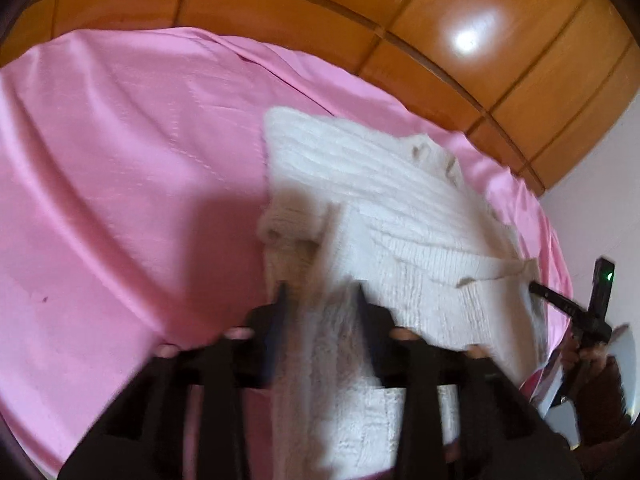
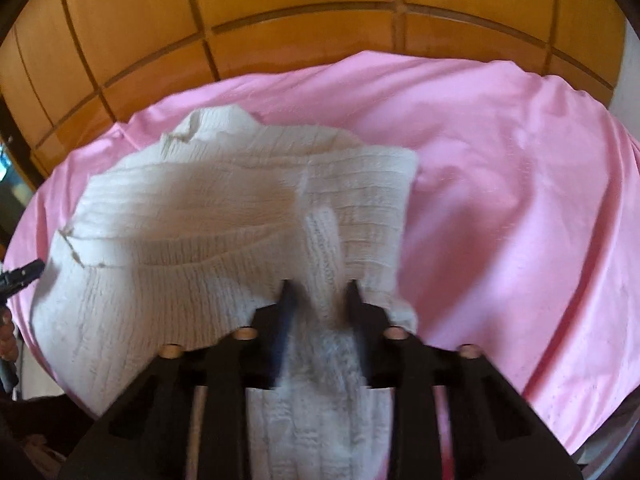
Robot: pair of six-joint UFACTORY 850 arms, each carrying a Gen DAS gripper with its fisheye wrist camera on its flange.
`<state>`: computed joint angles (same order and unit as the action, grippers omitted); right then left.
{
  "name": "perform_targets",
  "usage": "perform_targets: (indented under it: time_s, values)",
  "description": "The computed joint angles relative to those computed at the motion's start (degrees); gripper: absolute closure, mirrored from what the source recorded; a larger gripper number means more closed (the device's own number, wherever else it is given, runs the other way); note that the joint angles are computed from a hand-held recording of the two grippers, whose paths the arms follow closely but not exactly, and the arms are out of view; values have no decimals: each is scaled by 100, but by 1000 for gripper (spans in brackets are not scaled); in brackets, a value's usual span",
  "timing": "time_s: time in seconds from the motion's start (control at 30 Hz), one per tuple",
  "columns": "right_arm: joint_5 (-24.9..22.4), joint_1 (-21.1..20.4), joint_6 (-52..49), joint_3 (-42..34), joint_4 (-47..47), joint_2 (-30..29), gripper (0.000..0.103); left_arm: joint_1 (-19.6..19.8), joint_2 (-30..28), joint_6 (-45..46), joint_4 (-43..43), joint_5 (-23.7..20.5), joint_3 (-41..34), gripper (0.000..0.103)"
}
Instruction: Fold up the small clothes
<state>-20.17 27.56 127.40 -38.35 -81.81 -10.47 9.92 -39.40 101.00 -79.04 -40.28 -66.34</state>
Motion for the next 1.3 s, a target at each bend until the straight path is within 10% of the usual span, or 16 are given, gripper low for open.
perform_targets:
  time_s: [0.07, 0.53, 0.77, 1.13, 1.23, 1.3]
  values:
    - [-47, 56, -68, 61, 110, 78, 96, -2, 84, 406, -157, -19, 158, 96]
    - [-608, -36, 445, -2, -694, 926, 98, 259, 662, 711, -913, -889, 204, 99]
    - [-368, -976, 121, -918, -719, -132, 98, -528, -83, 228, -1055, 130, -1170, 99]
    - [25, -1461, -611, -1739, 259, -1645, 98, -1119, -1301, -2584, 1368, 1576, -2596, 92]
    - [-301, -1315, -343, -1619, -74, -1423, 74, -1116, -970, -1629, 319, 2014, -2207, 91]
    - [-527, -1165, 84, -1511, -559, -1217, 63, -1001, -726, -858, -397, 1435, -1944, 91]
